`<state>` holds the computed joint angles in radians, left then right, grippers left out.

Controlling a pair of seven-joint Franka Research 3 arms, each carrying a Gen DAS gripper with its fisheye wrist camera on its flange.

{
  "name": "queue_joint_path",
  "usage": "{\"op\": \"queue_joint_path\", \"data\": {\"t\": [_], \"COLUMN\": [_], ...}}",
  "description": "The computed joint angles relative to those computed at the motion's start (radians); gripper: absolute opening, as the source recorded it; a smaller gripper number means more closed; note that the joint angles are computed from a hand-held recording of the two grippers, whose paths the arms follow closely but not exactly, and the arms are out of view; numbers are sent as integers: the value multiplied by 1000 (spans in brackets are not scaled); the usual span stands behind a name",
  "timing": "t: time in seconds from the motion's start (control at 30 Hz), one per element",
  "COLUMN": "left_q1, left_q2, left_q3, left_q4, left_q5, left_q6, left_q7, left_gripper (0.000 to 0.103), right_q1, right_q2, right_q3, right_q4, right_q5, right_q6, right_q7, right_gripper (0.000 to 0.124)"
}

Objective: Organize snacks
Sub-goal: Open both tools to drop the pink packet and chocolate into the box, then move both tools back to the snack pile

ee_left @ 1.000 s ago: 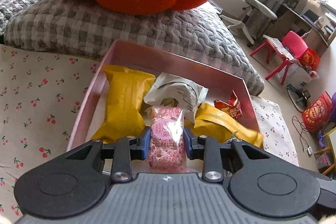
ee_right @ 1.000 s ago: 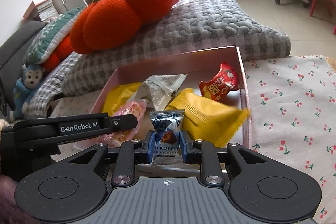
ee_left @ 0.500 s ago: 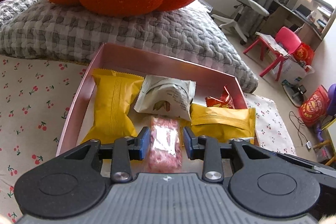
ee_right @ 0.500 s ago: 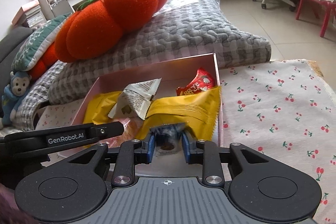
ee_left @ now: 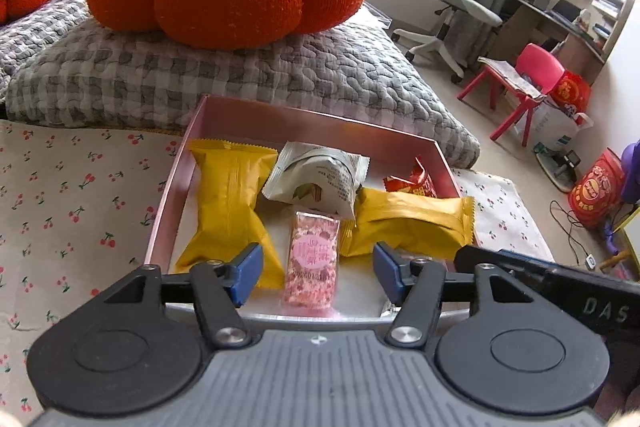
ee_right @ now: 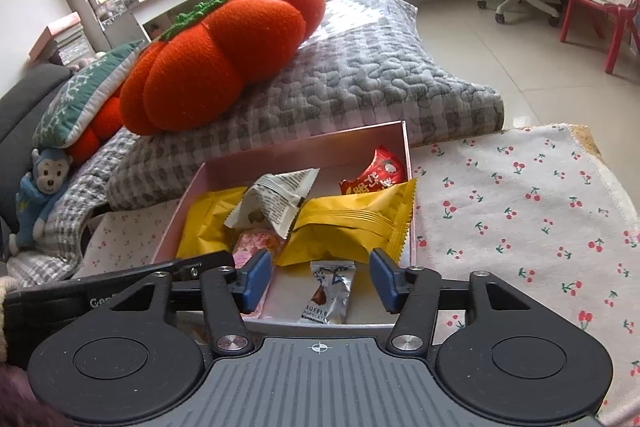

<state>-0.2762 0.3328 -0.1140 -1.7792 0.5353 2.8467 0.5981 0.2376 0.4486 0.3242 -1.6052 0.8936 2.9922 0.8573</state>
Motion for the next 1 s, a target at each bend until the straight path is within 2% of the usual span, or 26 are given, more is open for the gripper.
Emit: {"op": "queue_joint_path", "data": {"t": [0.17,0.4,0.73,1.0], "left_q1": [-2,-1,30,52], "left_q2": [-44,-118,-225,-296], "left_q3": [-1,0,-34,-67], "left_q4": [-53,-138,-246,-329], "left_q5": [19,76,141,185], "left_q6": [1,6,-5,-24], "left_q7": [-1,-62,-102,-87], "left_gripper": [66,81,100,102], "right_q1": [-28,-27,44,97], "right_q2": [-50,-130,-248,-312], "right_q3": [30,28,-48,-105], "right_q4": [-54,-135,-250,-328], "right_q5": [61,190,349,472], "right_q6": [10,6,-13,-18], "right_q7": [-70,-200,-381,-508], "right_gripper": [67,76,91,96]}}
